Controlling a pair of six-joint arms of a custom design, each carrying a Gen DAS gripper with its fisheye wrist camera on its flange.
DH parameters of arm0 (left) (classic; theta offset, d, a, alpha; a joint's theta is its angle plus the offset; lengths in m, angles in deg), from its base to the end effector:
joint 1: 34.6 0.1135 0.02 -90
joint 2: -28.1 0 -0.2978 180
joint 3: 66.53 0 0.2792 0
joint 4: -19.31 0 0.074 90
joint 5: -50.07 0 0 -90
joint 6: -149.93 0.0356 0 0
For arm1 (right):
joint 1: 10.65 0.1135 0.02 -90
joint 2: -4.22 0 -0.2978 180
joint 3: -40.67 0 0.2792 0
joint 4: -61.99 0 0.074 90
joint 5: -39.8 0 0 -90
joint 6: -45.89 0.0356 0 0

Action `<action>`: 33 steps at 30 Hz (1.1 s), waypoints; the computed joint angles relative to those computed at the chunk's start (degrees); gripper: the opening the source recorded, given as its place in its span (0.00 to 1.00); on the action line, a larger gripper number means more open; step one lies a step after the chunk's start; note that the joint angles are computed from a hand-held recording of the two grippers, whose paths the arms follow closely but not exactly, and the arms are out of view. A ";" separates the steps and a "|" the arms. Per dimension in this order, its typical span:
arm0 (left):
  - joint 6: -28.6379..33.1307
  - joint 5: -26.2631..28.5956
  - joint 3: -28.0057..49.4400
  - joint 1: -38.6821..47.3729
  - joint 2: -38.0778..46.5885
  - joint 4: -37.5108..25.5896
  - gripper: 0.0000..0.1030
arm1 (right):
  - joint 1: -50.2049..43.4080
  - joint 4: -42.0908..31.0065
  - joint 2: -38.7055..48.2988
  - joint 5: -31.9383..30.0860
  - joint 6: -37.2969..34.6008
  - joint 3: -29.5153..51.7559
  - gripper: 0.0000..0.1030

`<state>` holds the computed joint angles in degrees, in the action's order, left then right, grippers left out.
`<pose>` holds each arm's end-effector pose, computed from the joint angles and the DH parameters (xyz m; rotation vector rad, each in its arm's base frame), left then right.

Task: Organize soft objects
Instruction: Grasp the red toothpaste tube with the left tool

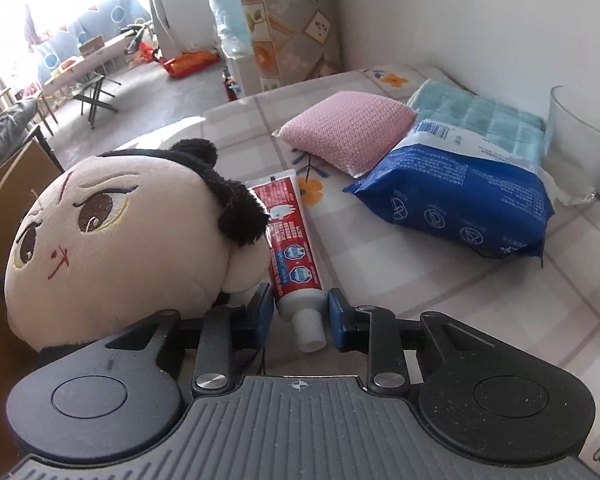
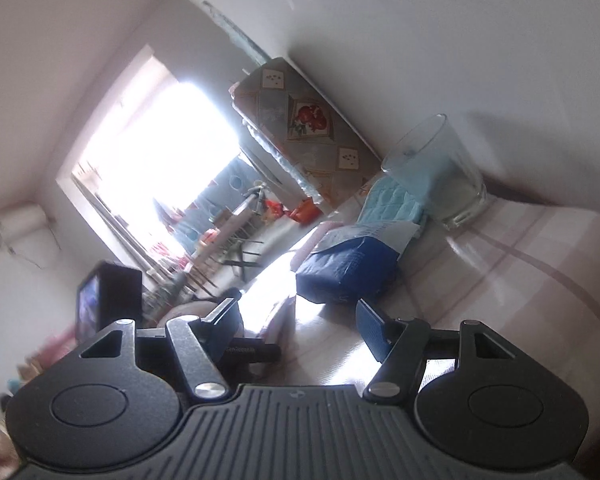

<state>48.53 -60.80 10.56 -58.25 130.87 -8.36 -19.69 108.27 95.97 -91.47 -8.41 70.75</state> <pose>0.3728 -0.1494 0.1969 0.1115 2.4241 0.1838 0.2592 -0.0175 0.1387 0.2086 1.8717 0.9814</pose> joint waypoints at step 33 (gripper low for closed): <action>1.33 17.63 -20.47 -0.63 -25.48 -2.41 0.57 | 8.04 -42.36 -6.15 6.33 -33.68 22.26 0.79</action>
